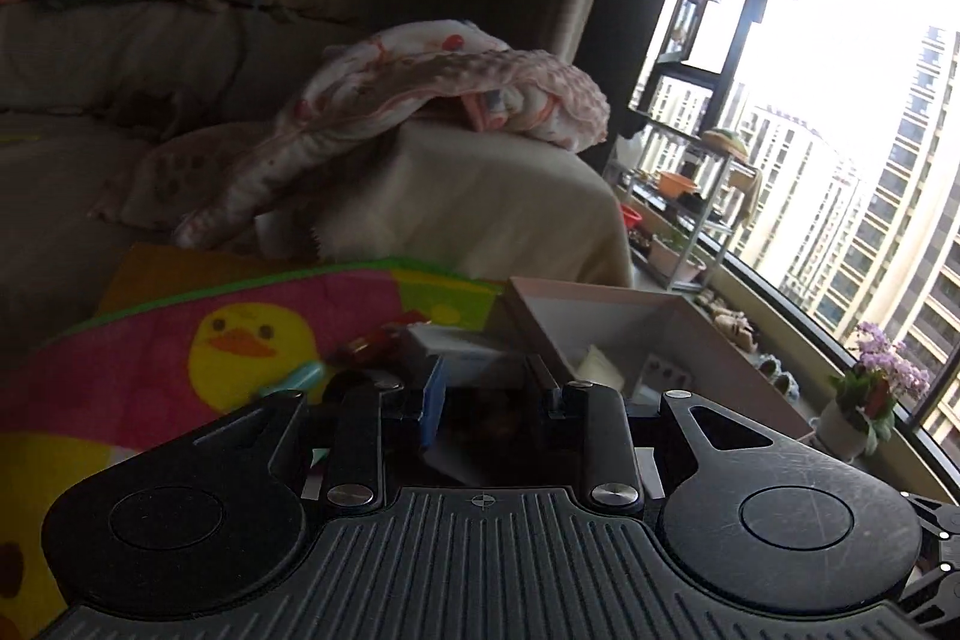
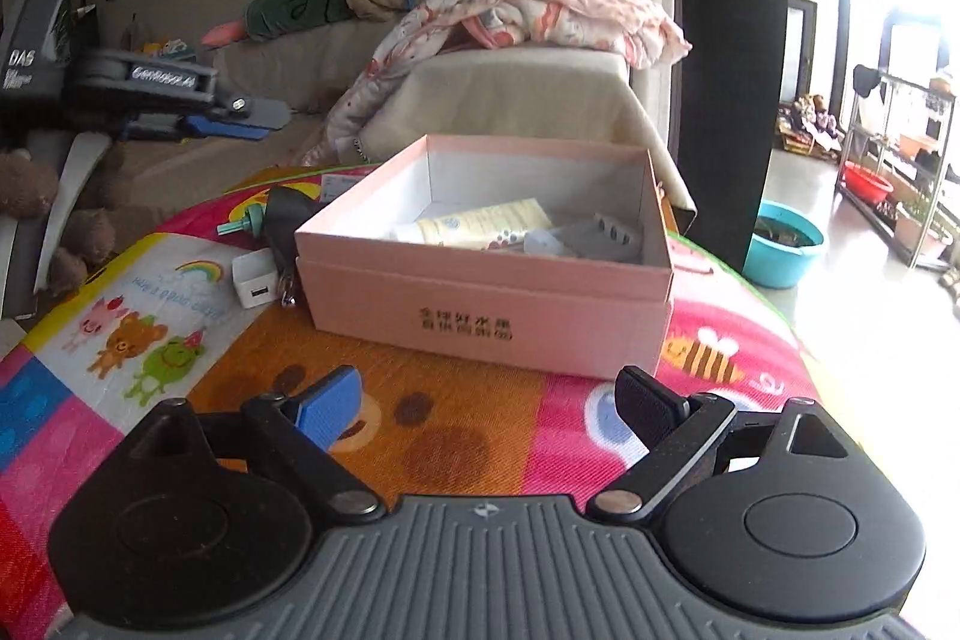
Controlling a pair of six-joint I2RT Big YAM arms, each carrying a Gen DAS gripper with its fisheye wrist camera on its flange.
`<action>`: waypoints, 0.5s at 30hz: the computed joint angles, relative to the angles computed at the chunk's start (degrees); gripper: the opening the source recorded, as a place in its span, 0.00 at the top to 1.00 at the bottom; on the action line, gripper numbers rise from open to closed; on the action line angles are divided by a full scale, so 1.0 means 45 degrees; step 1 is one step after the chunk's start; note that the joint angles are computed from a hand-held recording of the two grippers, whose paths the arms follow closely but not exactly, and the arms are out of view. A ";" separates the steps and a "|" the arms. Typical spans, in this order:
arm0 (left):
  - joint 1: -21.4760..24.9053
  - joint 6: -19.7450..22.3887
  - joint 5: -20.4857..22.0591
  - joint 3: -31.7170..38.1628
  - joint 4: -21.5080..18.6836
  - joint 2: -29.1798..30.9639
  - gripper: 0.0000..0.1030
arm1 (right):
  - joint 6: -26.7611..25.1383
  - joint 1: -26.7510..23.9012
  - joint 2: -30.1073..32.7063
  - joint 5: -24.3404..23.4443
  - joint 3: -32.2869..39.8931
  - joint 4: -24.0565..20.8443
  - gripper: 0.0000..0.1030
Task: Organize rigid objects
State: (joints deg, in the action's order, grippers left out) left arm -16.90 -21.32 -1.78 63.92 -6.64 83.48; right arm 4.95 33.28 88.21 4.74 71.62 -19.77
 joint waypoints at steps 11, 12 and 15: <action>0.0634 -0.0971 -0.0459 -0.0857 -0.0040 -0.0323 0.70 | 0.0753 0.0624 0.0066 -0.0026 0.0357 -0.0361 0.11; 0.0640 -0.1028 -0.0487 -0.0886 0.0147 -0.0299 0.70 | 0.0587 0.0680 0.0152 -0.0042 0.0699 -0.0515 0.11; 0.0666 -0.0975 -0.0476 -0.0932 0.0526 -0.0137 0.70 | 0.0322 0.0706 0.0968 -0.0592 0.2806 -0.1671 0.11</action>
